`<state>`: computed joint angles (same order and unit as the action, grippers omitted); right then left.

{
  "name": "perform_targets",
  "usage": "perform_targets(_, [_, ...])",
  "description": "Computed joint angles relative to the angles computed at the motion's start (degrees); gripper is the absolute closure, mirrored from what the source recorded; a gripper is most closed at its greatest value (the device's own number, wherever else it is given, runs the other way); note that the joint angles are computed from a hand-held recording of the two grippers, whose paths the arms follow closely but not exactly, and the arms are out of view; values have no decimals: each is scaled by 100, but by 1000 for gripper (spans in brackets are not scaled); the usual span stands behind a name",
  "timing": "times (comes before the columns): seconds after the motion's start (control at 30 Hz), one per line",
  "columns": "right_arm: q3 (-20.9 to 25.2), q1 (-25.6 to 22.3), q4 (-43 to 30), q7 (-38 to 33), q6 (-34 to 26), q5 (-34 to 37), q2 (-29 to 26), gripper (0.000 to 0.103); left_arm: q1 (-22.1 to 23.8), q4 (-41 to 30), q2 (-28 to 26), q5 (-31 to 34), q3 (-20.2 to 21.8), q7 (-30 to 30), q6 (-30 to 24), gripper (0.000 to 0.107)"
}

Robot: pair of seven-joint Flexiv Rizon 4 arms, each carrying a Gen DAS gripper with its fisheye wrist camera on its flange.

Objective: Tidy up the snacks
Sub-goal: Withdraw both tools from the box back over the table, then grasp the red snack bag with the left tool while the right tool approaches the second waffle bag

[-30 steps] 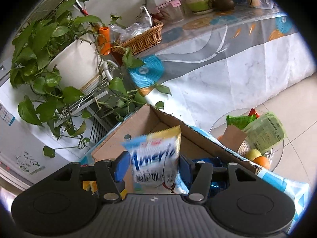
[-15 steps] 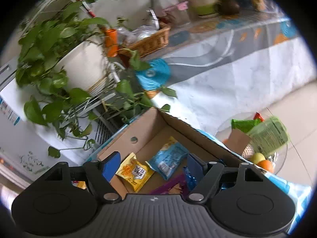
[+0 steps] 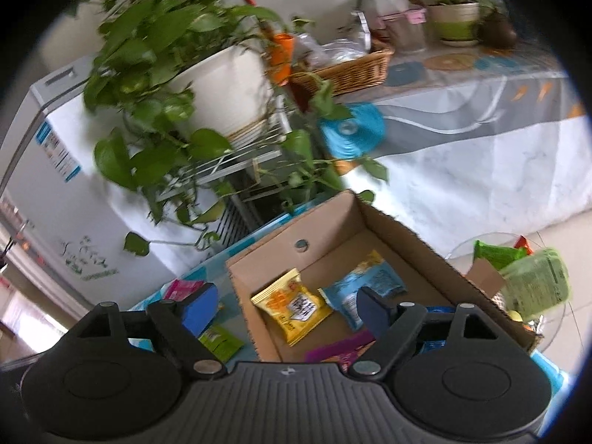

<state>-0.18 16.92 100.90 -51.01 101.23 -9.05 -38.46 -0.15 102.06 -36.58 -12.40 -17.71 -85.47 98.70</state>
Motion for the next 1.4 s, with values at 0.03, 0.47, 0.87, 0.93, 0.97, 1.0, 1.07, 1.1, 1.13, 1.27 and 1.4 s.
perform_targets(0.03, [77, -48, -24, -47, -13, -53, -13, 16, 50, 70, 40, 14, 13, 6, 16, 19])
perform_targets(0.47, [1732, -1066, -211, -1277, -301, -987, -268, 16, 1022, 843, 198, 177, -297, 32, 220, 17])
perform_targets(0.87, [2974, -1530, 90, -2710, -1392, -863, -214, 16, 1721, 1079, 45, 809, -843, 422, 42, 16])
perform_targets(0.93, [2835, -1408, 134, -2554, -1587, -612, -122, 16, 1802, 1084, 19, 825, -964, 690, -148, 16])
perform_targets(0.97, [2666, -1273, 186, -2455, -1631, -522, -46, 16, 1823, 1086, 6, 807, -1006, 828, -237, 16])
perform_targets(1.0, [2517, -1156, 244, -2377, -1660, -436, 30, 16, 1851, 1094, -5, 780, -1056, 966, -309, 16])
perform_targets(1.07, [2384, -1051, 338, -2357, -1660, -256, 127, 16, 1976, 1125, -49, 762, -1243, 1295, -419, 16])
perform_targets(1.1, [2344, -1019, 362, -2355, -1641, -153, 154, 16, 2031, 1152, -68, 767, -1329, 1467, -444, 16])
perform_targets(1.13, [2316, -993, 379, -2314, -1637, -17, 186, 16, 2040, 1171, -81, 784, -1364, 1644, -465, 16])
perform_targets(1.27, [2424, -1069, 352, -2274, -1623, 536, 199, 16, 1820, 1167, -97, 907, -1219, 2380, -634, 16])
perform_targets(1.4, [2236, -889, 389, -2195, -1480, 698, 246, 16, 1544, 1109, -169, 944, -1042, 2970, -668, 17])
